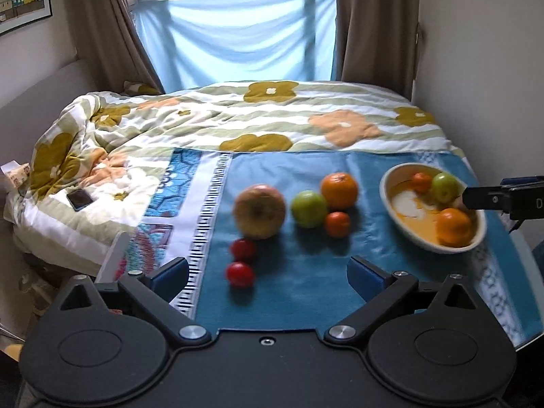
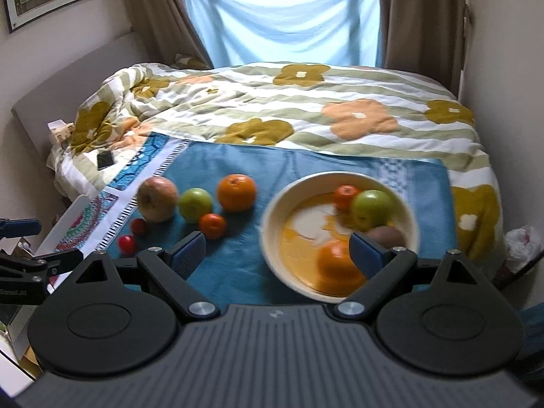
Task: Organize fruits
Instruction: 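Withdraw both tools from the bowl toward the remaining fruit, then grasp a red cherry tomato with the left tool while the right tool grasps a small tangerine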
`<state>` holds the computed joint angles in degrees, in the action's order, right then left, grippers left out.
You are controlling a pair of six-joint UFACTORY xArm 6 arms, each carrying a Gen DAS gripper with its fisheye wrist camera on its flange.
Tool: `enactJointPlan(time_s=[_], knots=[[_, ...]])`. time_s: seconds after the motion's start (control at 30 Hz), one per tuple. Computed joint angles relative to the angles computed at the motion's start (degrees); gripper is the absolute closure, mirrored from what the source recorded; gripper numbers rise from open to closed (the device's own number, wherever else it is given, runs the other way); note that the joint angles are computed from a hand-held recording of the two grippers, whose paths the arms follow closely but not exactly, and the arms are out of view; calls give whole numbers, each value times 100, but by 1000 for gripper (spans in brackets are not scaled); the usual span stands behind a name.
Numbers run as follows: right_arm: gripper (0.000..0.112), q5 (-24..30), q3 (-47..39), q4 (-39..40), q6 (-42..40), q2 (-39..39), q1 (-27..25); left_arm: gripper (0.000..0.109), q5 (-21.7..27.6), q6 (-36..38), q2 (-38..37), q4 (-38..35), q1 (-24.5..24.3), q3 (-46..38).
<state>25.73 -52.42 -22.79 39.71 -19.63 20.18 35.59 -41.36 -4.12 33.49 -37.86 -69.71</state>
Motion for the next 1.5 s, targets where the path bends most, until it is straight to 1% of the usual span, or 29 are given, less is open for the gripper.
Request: enactJointPlan(time_s=[0.1, 0.23, 0.4, 0.53, 0.6, 0.67, 0.7, 0.83, 0.9, 1.03, 1.1, 1.17, 1.2, 1.23, 1.3, 1.4, 1.5], knots=[[9, 111, -371, -385, 440, 444, 211, 7, -176, 448, 5, -196, 256, 97], [9, 123, -792, -617, 834, 997, 395, 8, -480, 1201, 104, -695, 574, 183], [9, 99, -1271, -956, 1357, 1686, 547, 8, -908, 2394, 418, -1502, 892, 183], [9, 20, -1582, -1190, 1738, 2193, 575, 10, -1163, 3440, 732, -2275, 1021, 117], [9, -51, -1673, -1346, 1936, 2387, 572, 13, -1268, 4041, 894, -2731, 1058, 95], [9, -76, -1767, -1629, 2222, 2574, 575, 22, -1278, 4553, 1060, -3094, 1063, 37], [9, -80, -1808, -1786, 2360, 2667, 577, 24, -1281, 4722, 1135, -3201, 1056, 1], [9, -99, -1931, -2138, 2686, 2944, 579, 36, -1312, 5519, 1394, -3778, 1035, -70], [9, -98, -1964, -2198, 2745, 3026, 580, 39, -1321, 5733, 1470, -3975, 1020, -93], [9, -130, -1966, -2167, 2750, 3125, 570, 50, -1357, 5994, 1579, -4261, 1003, -136], [9, -155, -1964, -2217, 2762, 3160, 565, 54, -1365, 6030, 1630, -4279, 994, -175], [10, -158, -1972, -2242, 2755, 3193, 560, 64, -1336, 5974, 1676, -4237, 995, -223], [13, -172, -1978, -2227, 2737, 3211, 555, 67, -1311, 6016, 1682, -4325, 997, -238], [15, -169, -2011, -2187, 2706, 3247, 558, 68, -1279, 5960, 1689, -4302, 1001, -257], [23, -192, -2032, -2076, 2637, 3292, 553, 69, -1239, 5801, 1671, -4166, 999, -257], [28, -225, -2045, -2127, 2688, 3344, 538, 69, -1245, 5703, 1611, -4052, 994, -184], [31, -235, -2090, -2300, 2729, 3393, 523, 69, -1249, 5651, 1545, -3958, 995, -106]])
